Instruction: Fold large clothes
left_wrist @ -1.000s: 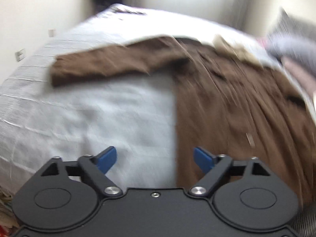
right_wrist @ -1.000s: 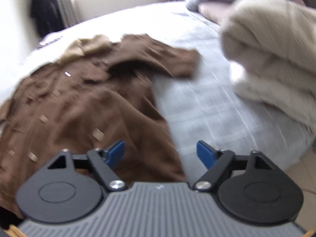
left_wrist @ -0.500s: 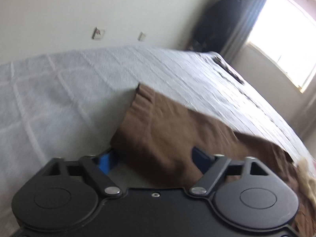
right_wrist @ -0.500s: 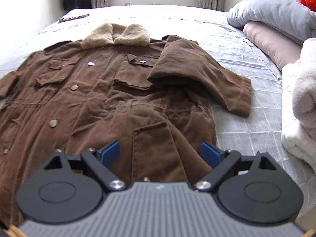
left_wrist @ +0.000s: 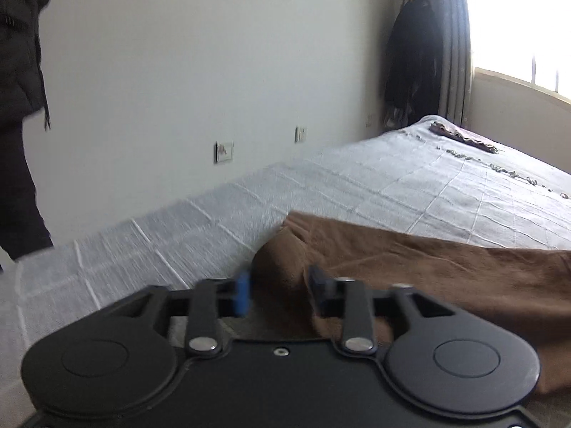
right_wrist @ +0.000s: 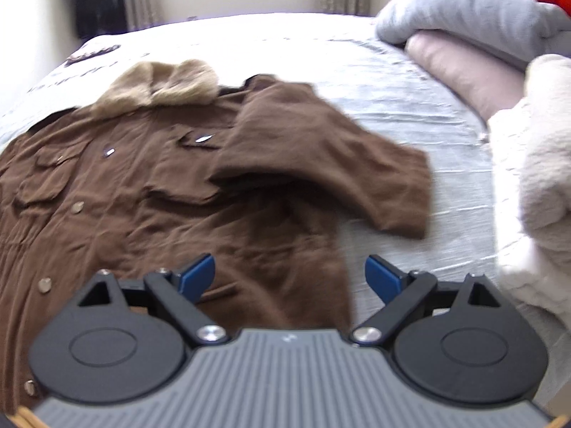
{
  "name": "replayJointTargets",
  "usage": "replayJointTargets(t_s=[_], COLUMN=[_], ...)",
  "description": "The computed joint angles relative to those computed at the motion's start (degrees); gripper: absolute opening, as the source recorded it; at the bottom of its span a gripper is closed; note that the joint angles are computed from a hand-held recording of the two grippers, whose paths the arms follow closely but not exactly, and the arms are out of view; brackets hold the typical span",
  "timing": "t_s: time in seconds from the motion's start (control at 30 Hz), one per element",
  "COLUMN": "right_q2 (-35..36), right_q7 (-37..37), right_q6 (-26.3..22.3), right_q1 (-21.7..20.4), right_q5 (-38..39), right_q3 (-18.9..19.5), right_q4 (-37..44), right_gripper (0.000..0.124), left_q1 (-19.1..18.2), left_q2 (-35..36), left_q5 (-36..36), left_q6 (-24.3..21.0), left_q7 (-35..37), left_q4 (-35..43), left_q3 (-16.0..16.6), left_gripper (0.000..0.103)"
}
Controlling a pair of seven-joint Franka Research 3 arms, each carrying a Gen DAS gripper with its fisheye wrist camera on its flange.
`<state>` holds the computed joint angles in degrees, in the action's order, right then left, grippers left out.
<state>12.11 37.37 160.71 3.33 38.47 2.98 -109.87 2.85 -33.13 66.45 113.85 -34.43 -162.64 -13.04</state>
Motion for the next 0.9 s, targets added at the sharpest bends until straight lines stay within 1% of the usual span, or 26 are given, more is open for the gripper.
replayJointTargets(t_s=[0.03, 0.1, 0.17, 0.2, 0.23, 0.27, 0.3, 0.4, 0.5, 0.6, 0.63, 0.67, 0.7, 0.73, 0.77, 0.83, 0.87, 0.9], right_q2=[0.4, 1.8, 4.0, 5.3, 6.7, 8.3, 9.9, 15.6, 22.1, 29.6, 31.8, 33.7, 34.6, 34.5, 34.2, 33.5, 32.9, 31.5], right_q7=[0.5, 2.7, 5.4, 7.7, 10.0, 12.5, 14.6, 22.5, 28.1, 35.4, 37.1, 37.5, 37.4, 34.8, 32.5, 31.9, 30.0, 27.1], right_q6=[0.5, 0.3, -1.5, -1.8, -2.0, -2.3, -2.9, -4.9, -6.9, -10.0, -10.8, -11.3, -9.4, -5.5, -4.2, -5.6, -5.6, -3.9], right_q1=[-0.2, -0.6, -1.5, -1.6, -1.6, -1.7, -1.9, -1.3, 0.0, 2.1, 2.1, 1.3, 0.6, -0.5, -1.1, -0.2, -0.8, -2.0], right_q5=[0.0, -0.8, -0.9, -1.4, -2.3, -3.1, -3.6, -8.1, -14.5, -21.5, -22.8, -23.1, -23.0, -22.3, -21.8, -24.1, -23.9, -22.9], right_q3=[-0.3, -1.0, -1.4, -1.7, -2.1, -2.4, -2.4, -3.6, -4.9, -7.7, -7.8, -6.8, -5.7, -3.5, -2.2, -3.1, -2.1, -0.3], right_q4=[0.8, 3.3, 7.0, 9.0, 10.8, 12.8, 14.9, 21.8, 29.1, 37.9, 40.7, 42.9, 43.2, 41.8, 41.4, 42.0, 42.3, 41.3], right_gripper=[0.098, 0.099, 0.099, 0.099, 0.099, 0.099, 0.099, 0.099, 0.099, 0.099, 0.098, 0.094, 0.093, 0.074, 0.035, 0.019, 0.011, 0.010], left_q1=[-1.0, -2.8, -4.1, -4.7, -4.8, -5.2, -4.3, -4.5, -4.1, -4.4, -4.5, -4.6, -4.8, -5.2, -5.6, -6.5, -7.1, -7.7], left_q2=[-1.4, -4.3, -5.2, -5.6, -5.3, -5.2, -4.4, -1.6, 2.5, 7.3, 9.0, 11.1, 13.0, 15.4, 17.8, 22.0, 24.6, 27.2], left_q5=[-0.4, -0.8, -1.8, -2.0, -1.4, -1.3, 0.7, 1.1, 2.8, 3.4, 3.9, 4.1, 3.9, 3.7, 4.4, 5.6, 6.4, 7.4], left_q6=[-0.7, -0.6, 0.5, 1.4, 2.8, 4.1, 7.0, 11.8, 16.9, 20.2, 21.2, 21.7, 21.2, 20.2, 19.9, 21.2, 22.2, 22.8], left_q7=[0.9, 2.5, 4.4, 4.8, 4.9, 5.3, 5.5, 6.3, 7.2, 8.9, 9.1, 9.6, 10.4, 11.2, 11.8, 13.5, 14.5, 15.4], left_q4=[-0.2, -0.7, 0.7, 1.2, 2.0, 2.7, 3.3, 6.4, 9.9, 14.4, 16.0, 17.8, 19.6, 21.9, 24.1, 28.1, 30.7, 33.3], left_q3=[-0.8, -1.7, -1.8, -2.1, -2.2, -2.4, -1.2, -1.8, -2.0, -2.7, -2.8, -3.1, -3.3, -3.8, -3.9, -3.1, -2.7, -2.4], left_gripper=[0.067, 0.072, 0.080, 0.088, 0.092, 0.093, 0.093, 0.094, 0.095, 0.096, 0.096, 0.096, 0.096, 0.096, 0.096, 0.096, 0.096, 0.096])
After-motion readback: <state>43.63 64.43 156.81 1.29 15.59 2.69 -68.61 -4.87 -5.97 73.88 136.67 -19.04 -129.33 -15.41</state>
